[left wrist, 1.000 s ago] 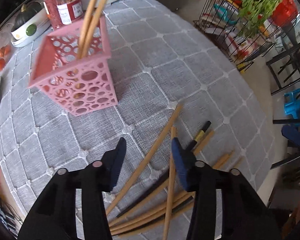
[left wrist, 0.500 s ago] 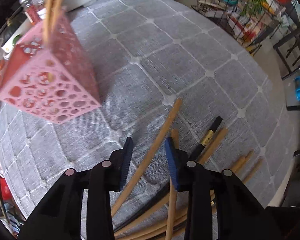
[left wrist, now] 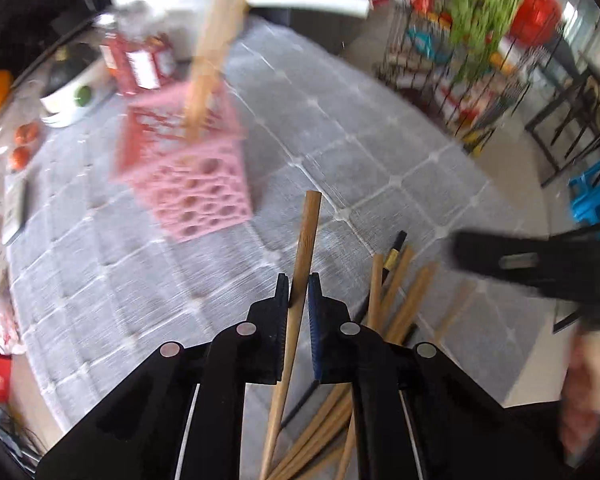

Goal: Organize utensils

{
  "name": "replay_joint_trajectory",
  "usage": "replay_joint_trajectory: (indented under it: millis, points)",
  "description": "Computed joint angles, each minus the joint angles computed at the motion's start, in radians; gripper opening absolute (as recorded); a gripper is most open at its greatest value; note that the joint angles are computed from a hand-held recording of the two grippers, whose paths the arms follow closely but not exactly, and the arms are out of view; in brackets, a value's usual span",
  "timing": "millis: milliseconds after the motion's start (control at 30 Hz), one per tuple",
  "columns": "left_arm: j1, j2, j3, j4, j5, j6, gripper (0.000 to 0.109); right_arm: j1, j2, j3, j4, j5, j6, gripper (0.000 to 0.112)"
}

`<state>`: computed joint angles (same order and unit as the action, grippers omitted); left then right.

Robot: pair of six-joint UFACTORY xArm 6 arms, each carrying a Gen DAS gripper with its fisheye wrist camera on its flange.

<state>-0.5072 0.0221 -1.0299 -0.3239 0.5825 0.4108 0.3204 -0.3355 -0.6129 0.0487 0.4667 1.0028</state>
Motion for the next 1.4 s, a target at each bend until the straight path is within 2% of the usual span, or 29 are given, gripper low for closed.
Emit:
replay_joint_trajectory:
  millis: [67,167,333,533,600,633,733,967,1133,1200,1400]
  points:
    - [0.035,-0.061,0.042,-0.059,-0.011,0.034,0.008,0.021,0.056,-0.056,-0.049,0.052,0.003,0.074]
    - [0.067,-0.121,0.08,-0.109,-0.027,0.072,0.007,0.037,0.119,-0.102,-0.03,0.094,-0.035,0.061]
    - [0.086,-0.171,0.104,-0.148,-0.035,0.113,0.007,0.041,0.189,-0.131,-0.003,0.098,-0.038,0.05]
    - [0.124,-0.21,0.127,-0.18,-0.02,0.153,0.007,0.075,0.306,-0.227,-0.077,0.155,0.0,0.025]
    - [0.135,-0.217,0.128,-0.188,-0.018,0.159,0.007,0.082,0.316,-0.233,-0.135,0.146,0.048,0.021]
    - [0.14,-0.22,0.127,-0.193,-0.018,0.161,0.007,0.082,0.311,-0.225,-0.144,0.13,0.058,0.015]
    - [0.152,-0.24,0.134,-0.214,-0.014,0.179,0.007,0.074,0.259,-0.17,-0.126,0.079,0.068,0.008]
    - [0.155,-0.319,0.183,-0.252,-0.029,0.225,0.007,0.115,0.0,-0.051,-0.392,0.081,0.265,0.007]
    - [0.154,-0.373,0.196,-0.288,-0.05,0.238,0.007,0.133,-0.139,-0.037,-0.539,0.096,0.378,0.007]
    - [0.154,-0.385,0.179,-0.311,-0.05,0.245,0.007,0.128,-0.197,-0.034,-0.577,0.099,0.404,0.008]
    - [0.149,-0.356,0.067,-0.395,-0.067,0.236,0.007,0.135,-0.302,-0.116,-0.838,0.149,0.607,0.008]
